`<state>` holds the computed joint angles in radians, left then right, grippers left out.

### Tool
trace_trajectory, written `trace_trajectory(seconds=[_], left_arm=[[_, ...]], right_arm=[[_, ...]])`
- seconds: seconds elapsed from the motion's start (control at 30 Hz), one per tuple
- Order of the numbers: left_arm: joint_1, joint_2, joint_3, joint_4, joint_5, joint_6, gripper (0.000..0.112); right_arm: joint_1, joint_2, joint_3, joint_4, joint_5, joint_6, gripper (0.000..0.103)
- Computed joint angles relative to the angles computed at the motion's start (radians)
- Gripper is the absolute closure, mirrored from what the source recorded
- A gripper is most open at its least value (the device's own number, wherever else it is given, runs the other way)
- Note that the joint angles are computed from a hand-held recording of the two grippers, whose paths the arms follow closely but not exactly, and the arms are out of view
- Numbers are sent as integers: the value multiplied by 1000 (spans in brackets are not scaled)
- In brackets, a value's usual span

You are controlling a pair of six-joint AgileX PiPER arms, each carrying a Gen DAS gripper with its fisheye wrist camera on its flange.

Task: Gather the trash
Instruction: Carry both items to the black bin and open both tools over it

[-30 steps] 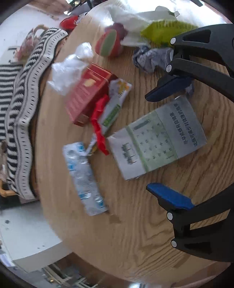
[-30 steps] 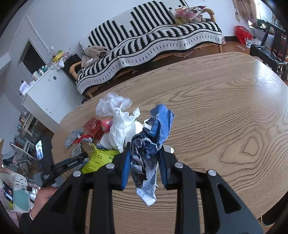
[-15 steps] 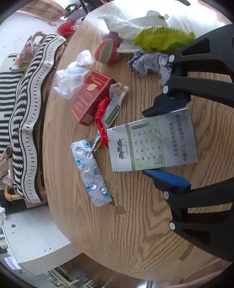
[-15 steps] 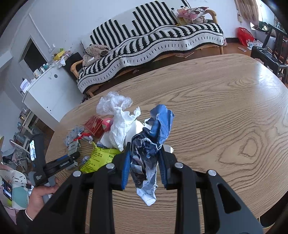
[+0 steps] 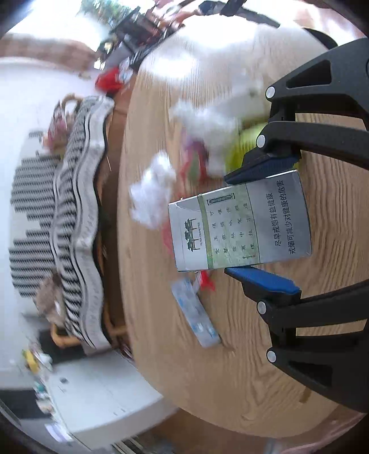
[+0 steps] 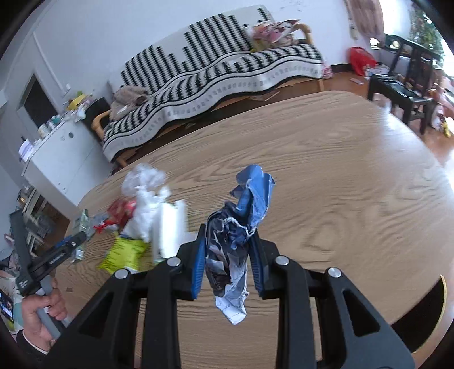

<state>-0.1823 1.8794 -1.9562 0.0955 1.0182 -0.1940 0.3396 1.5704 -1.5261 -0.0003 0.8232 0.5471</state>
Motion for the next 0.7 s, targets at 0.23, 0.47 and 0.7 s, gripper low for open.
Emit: trace_trajectory(seconds=[0.23,0.47,0.7], left_arm=[[-213,2,-36,-45,-42,47,55],[-495,110,-155,-66,-40,85,55],[-723,319,-370,-95,3,87,55]], right_arm=[[-250,-228,234,69,18,-133,75],[-693,-396,404,255,84,-453,75],[-1123,-399,486,400,170,-769,75]])
